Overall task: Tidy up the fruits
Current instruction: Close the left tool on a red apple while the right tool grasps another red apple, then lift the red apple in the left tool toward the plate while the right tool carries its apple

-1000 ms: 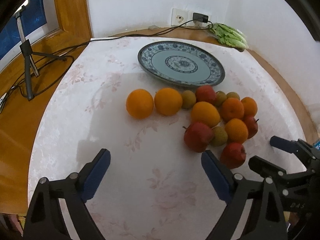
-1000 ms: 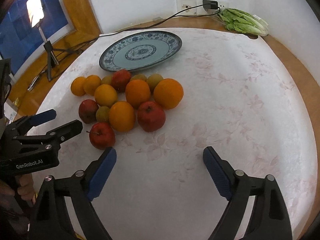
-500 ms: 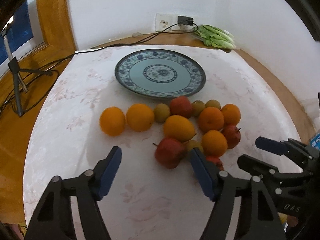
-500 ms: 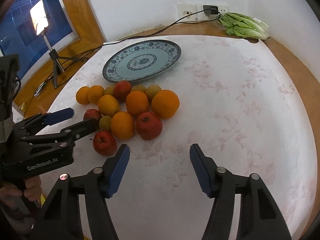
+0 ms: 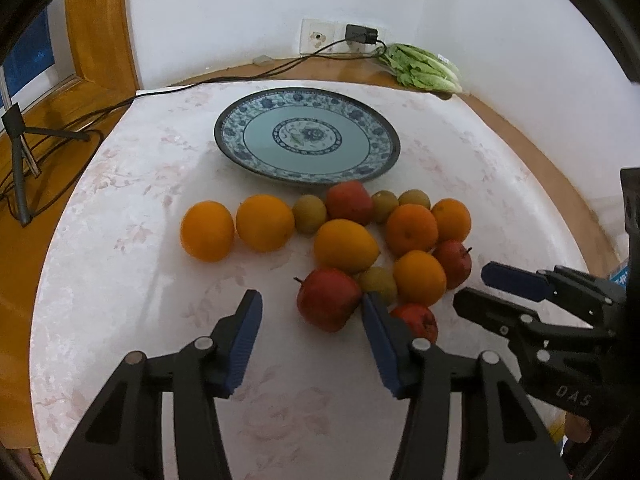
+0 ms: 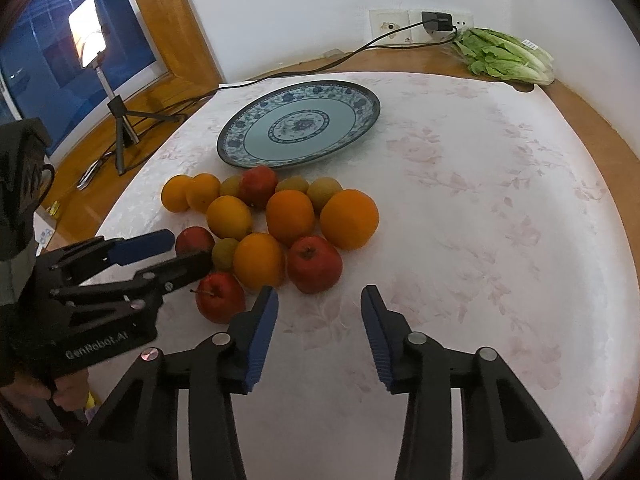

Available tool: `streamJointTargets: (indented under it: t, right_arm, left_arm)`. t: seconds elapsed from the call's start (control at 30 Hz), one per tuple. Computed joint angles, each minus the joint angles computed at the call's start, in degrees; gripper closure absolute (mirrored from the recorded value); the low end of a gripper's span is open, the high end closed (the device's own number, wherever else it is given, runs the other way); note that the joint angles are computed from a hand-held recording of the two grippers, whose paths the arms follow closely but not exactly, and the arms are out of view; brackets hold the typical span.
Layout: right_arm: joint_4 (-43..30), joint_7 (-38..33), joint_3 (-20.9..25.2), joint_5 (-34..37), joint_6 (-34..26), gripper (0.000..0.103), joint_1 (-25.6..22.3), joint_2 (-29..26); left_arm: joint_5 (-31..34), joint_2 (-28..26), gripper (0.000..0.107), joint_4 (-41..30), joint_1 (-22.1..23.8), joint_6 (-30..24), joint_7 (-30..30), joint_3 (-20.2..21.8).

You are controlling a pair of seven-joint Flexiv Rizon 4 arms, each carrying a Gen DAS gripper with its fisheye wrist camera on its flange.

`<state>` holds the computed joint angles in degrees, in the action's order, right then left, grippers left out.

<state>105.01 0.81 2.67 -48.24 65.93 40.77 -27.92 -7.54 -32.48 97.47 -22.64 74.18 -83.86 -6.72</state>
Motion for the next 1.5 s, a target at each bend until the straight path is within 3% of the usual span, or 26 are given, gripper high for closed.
streamJointTargets:
  t: [0.13, 0.2, 0.47, 0.73, 1.03, 1.5]
  right_arm:
    - [-0.53, -0.17, 0.06, 0.43, -0.16, 0.060, -0.08, -0.43]
    - [-0.85, -0.23, -0.06, 0.51, -0.22, 0.060, -0.02, -0.64]
    - [-0.84, 1.61, -0.92, -0.28, -0.05, 0.063, 0.14, -0.75]
    - [-0.49, 3.99, -1.63, -1.68, 1.63, 0.065, 0.10, -0.67]
    - [-0.64, 5.64, -2.37, -2.66, 4.68, 0.065, -0.02, -1.16]
    - [-1.37, 4.64, -1.75, -0.27, 2.95, 0.065, -0.08, -2.01]
  left_arm:
    - [-1.62, -0.20, 0.057, 0.61, 1.59, 1.00, 1.54, -2.10]
    - [-5.06, -0.05, 0.071, 2.03, 4.84, 1.26, 4.92, -6.53]
    - [-6.71, -0.14, 0.071, 2.46, 3.82, 2.90, 6.96, -5.69]
    - [-9.13, -0.13, 0.072, 3.37, 5.28, 3.41, 9.54, -7.66]
    - [-7.52, 0.60, 0.072, 3.37, 3.29, 3.88, 7.57, -4.46]
    - [-6.99, 1.40, 0.072, 4.22, 4.17, 4.29, 6.88, -4.85]
